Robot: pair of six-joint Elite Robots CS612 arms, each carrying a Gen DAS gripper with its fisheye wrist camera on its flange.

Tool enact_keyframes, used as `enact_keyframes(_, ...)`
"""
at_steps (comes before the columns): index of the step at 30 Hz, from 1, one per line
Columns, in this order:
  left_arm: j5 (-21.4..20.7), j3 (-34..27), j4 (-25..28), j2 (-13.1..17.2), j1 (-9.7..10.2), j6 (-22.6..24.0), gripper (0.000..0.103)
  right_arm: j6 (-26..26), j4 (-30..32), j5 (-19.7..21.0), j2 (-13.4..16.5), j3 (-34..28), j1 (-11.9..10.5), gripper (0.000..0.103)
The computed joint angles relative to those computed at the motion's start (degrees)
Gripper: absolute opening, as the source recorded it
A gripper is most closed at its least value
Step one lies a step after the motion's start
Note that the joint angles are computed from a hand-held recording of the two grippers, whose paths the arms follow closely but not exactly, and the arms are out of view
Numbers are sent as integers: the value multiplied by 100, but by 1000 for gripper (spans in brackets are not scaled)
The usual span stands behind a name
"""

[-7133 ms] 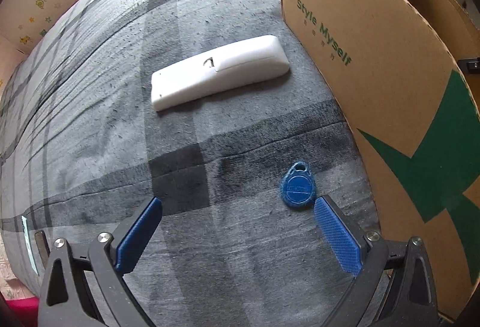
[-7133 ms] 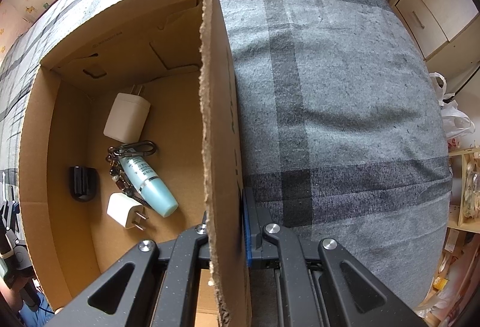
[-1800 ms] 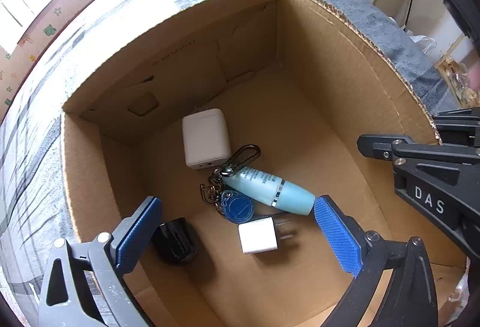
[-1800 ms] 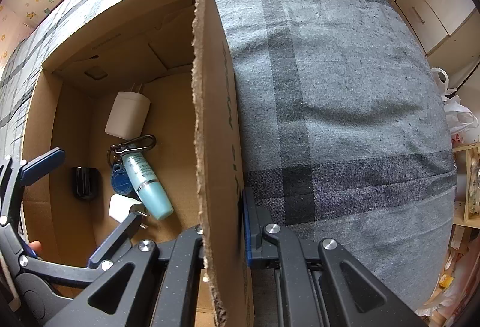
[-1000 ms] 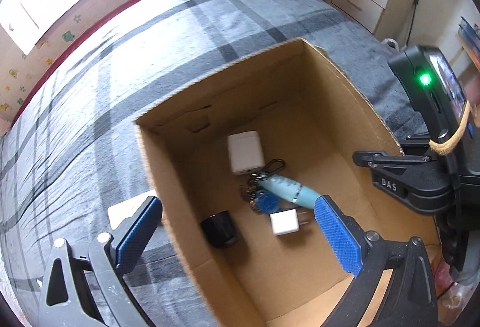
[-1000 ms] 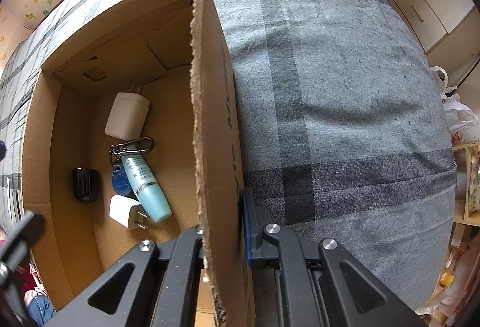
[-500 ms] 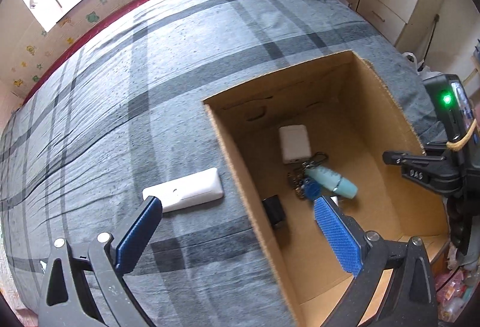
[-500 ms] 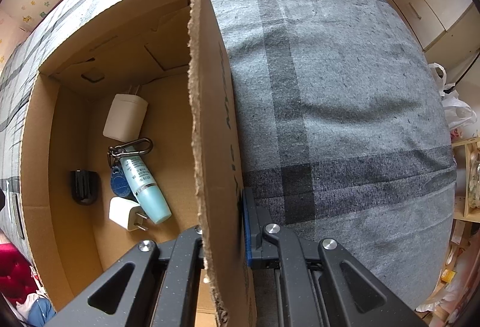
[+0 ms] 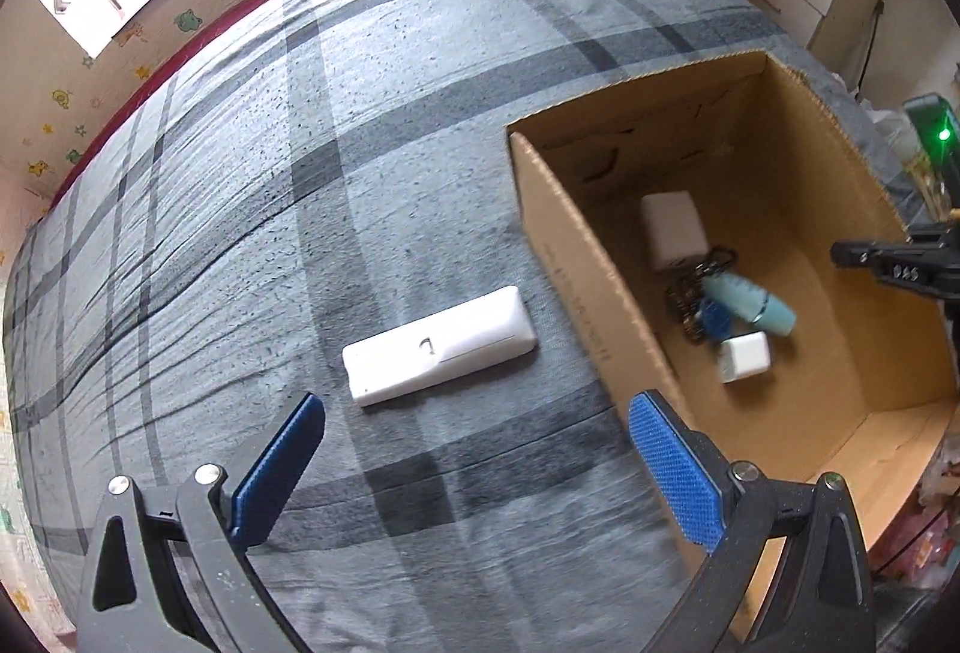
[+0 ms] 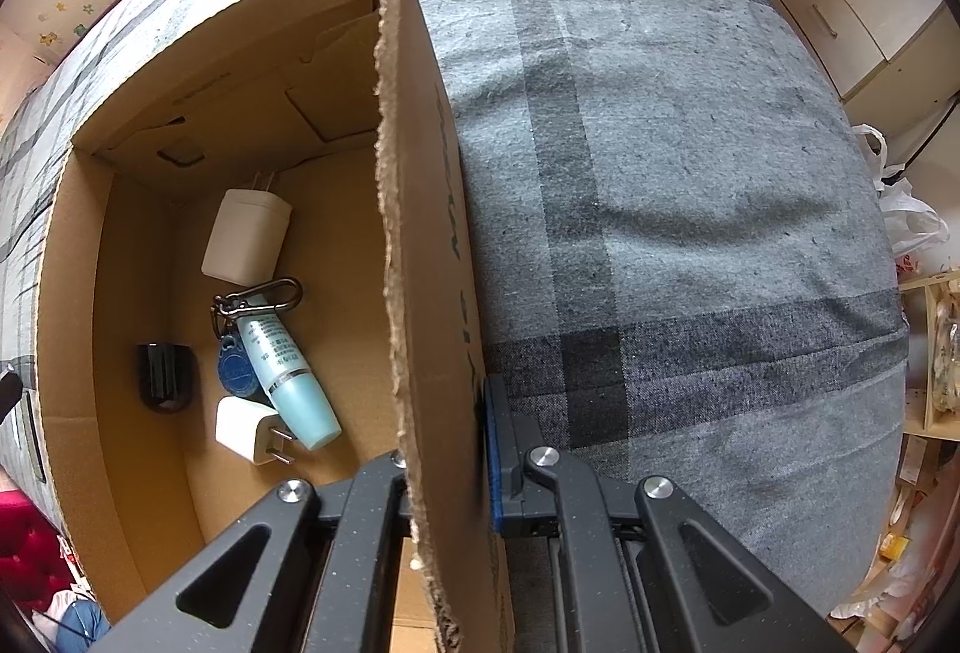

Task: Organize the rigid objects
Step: 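Withdraw the left gripper from the box toward the white remote control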

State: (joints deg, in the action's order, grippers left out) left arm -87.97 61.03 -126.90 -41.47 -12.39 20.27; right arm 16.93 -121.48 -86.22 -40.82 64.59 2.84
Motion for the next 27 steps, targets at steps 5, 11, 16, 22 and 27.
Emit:
enact_keyframes(5, -58, -267, 113, 210, 80, 615, 103, 48, 20, -25, 4, -16, 6, 5)
enact_keyframes(11, -53, -639, 362, 513, 127, 1447, 103, 105, 72, -54, 22, -55, 9, 5)
enact_keyframes(16, 3, -983, 607, 789, 150, 1943, 103, 190, 134, 9, 58, -97, -10, 5)
enact_keyframes(22, 55, -1200, 689, 1013, 167, 2603, 103, 132, 214, -24, 84, -158, -12, 4)
enact_keyframes(27, -18, -1342, 739, 1136, 178, 3076, 103, 113, 294, -54, 120, -230, -1, 4)
